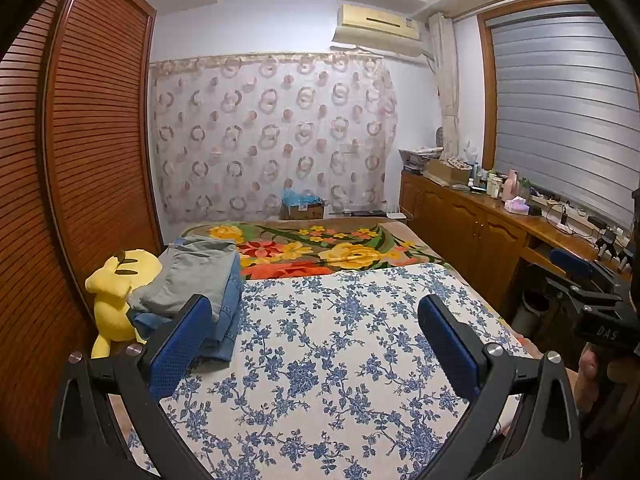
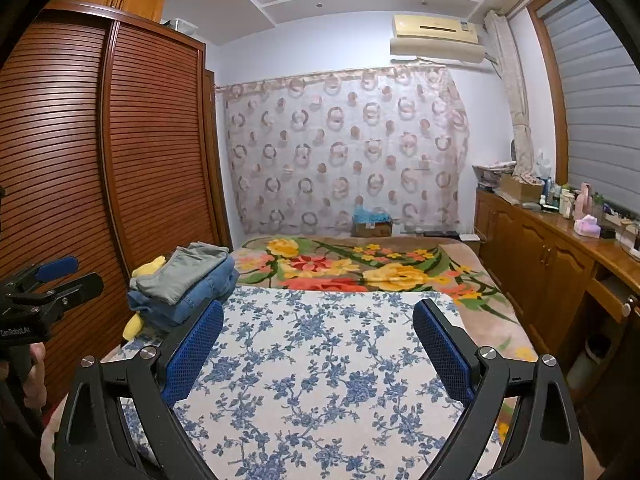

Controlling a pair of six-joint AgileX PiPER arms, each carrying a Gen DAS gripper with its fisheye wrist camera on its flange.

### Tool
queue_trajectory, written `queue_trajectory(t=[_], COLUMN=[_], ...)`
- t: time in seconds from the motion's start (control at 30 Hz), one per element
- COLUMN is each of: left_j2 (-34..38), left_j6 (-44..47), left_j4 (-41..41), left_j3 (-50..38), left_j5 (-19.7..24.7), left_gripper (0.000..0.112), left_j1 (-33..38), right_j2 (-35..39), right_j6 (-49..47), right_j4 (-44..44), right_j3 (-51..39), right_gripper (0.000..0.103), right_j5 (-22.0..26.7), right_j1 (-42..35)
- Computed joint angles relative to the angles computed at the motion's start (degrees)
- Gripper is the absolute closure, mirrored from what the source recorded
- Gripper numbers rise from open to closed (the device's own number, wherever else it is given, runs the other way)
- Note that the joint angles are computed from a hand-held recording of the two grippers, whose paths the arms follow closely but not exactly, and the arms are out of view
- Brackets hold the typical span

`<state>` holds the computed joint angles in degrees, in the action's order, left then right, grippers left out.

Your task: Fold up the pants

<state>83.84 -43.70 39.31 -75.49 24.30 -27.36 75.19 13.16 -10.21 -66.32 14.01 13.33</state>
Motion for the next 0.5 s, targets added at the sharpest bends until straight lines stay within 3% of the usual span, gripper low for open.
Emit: queue_trajectory(t=[0.5], left_j2=[-0.1], left_j6=[0.54], left_j4=[-0.51], left_j3=[0.04], left_j5=[-0.08], left_gripper=[0.009], left_j1=[0.26], right_j2=[0.5], right_j6=[4.36], right_j4=[-4.39], right_j3=[0.1], right_gripper=[0.007], right_j5=[-0.44], right_j1=[0.32])
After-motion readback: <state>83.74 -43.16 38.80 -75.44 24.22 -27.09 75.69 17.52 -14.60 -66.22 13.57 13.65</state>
